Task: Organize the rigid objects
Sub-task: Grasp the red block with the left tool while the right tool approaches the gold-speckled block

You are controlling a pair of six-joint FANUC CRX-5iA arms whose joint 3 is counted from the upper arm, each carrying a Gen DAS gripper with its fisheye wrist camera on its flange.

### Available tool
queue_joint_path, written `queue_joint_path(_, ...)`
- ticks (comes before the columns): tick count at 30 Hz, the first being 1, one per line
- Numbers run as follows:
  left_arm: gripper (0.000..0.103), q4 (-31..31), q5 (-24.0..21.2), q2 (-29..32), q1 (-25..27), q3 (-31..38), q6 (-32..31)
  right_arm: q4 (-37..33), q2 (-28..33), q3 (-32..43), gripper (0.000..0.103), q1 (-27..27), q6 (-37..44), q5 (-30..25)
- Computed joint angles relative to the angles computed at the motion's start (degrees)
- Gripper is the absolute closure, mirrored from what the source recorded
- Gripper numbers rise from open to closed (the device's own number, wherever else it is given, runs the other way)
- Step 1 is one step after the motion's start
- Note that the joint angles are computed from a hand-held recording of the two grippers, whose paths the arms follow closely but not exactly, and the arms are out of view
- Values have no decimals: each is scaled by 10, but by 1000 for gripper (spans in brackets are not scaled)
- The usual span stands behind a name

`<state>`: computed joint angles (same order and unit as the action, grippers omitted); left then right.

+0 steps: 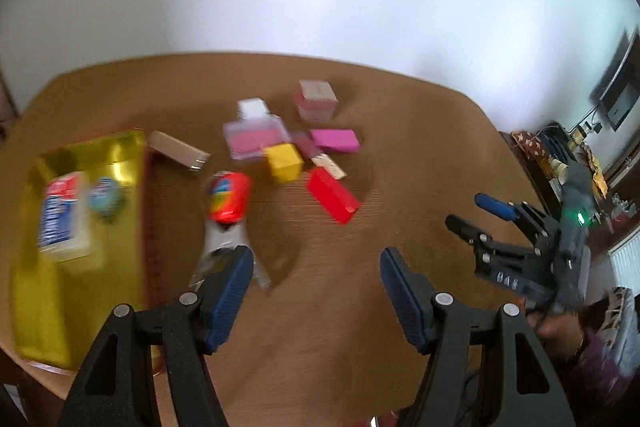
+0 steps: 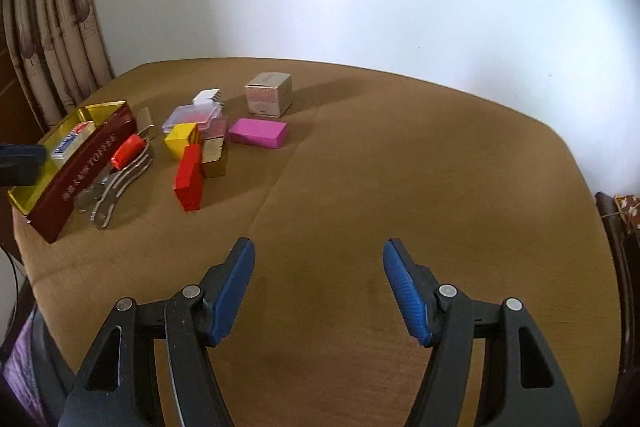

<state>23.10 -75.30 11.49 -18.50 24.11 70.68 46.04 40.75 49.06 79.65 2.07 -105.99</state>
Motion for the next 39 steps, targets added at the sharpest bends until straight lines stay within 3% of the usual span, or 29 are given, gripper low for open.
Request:
queue_joint_path(7, 35, -34, -91, 147, -55, 180, 123, -13, -63, -110, 39, 7, -73, 35)
queue_joint_path(10, 35, -81, -145, 213, -78, 281, 166, -13, -100, -168, 39, 10, -126, 68)
queue_joint_path(17, 35, -114, -182, 272, -93, 356, 204, -2, -123, -208, 33, 12, -151, 100)
queue_joint_path(20, 55, -99, -158, 266, -86, 327, 216, 2, -139, -233, 32, 12, -172, 115)
queue_joint_path(22, 82, -106, -145, 256, -85, 312, 218, 2, -145, -243, 31, 11, -184, 121)
queue_joint_path(23, 87, -113, -150, 259, -85, 318, 220, 3, -146, -244, 31, 12, -186, 121)
queue_joint_path(29, 88, -92, -106, 218, -79, 243, 204, 3, -140, -233, 30, 11, -175, 115)
queue_joint_path(32, 88, -67, -64, 165, -74, 166, 174, 4, -135, -218, 30, 3, -150, 126)
queue_joint_path(37, 88, -35, -7, 79, -62, 54, 130, 13, -111, -159, 30, -29, -57, 196)
queue_joint_path(39, 88, -29, 12, 40, -52, 10, 113, -3, -73, -91, 30, -49, 10, 205)
